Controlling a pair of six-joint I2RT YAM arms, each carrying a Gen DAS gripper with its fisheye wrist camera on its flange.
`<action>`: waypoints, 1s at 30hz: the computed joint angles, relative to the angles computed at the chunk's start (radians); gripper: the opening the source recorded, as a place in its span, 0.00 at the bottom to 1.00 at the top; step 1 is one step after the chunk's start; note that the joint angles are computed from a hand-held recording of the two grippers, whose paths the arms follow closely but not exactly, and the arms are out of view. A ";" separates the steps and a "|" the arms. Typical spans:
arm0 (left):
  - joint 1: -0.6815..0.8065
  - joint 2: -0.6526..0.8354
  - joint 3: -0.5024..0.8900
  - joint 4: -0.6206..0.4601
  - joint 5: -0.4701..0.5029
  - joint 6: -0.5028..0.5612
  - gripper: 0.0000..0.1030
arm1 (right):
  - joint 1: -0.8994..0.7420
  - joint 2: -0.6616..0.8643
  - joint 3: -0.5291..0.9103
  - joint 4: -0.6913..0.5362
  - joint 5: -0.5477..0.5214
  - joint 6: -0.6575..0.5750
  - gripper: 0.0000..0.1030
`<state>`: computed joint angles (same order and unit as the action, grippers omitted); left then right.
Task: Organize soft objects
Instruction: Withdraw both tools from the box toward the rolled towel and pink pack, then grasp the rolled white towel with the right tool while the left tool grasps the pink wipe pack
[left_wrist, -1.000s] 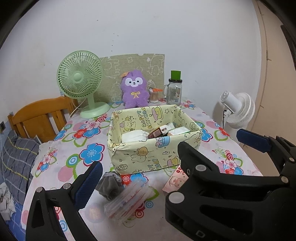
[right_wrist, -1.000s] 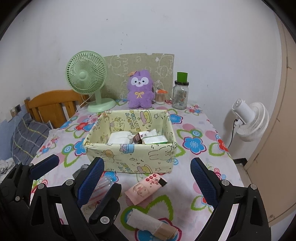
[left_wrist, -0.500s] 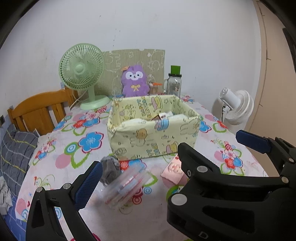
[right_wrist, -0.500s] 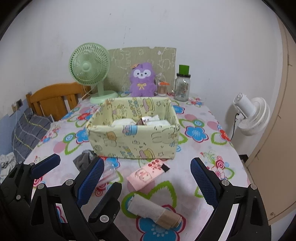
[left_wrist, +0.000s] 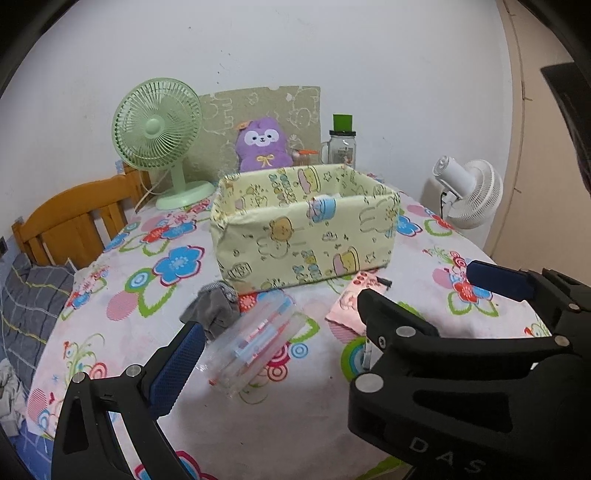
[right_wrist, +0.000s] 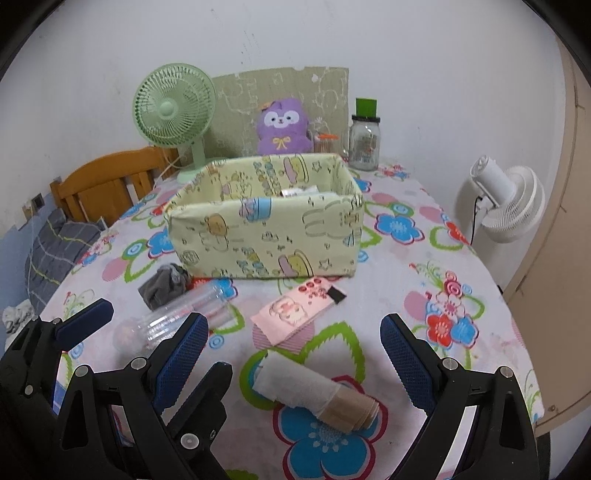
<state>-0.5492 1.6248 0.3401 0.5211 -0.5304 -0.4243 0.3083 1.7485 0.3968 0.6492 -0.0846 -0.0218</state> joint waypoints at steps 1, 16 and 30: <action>0.002 0.013 -0.003 0.014 0.009 -0.001 1.00 | 0.000 0.017 0.000 0.012 0.001 0.001 0.93; 0.057 0.172 0.020 0.073 0.103 -0.010 1.00 | -0.003 0.183 0.066 0.022 0.019 -0.007 0.93; 0.061 0.279 0.099 0.026 0.133 -0.003 0.99 | -0.028 0.317 0.146 0.006 0.027 0.027 0.92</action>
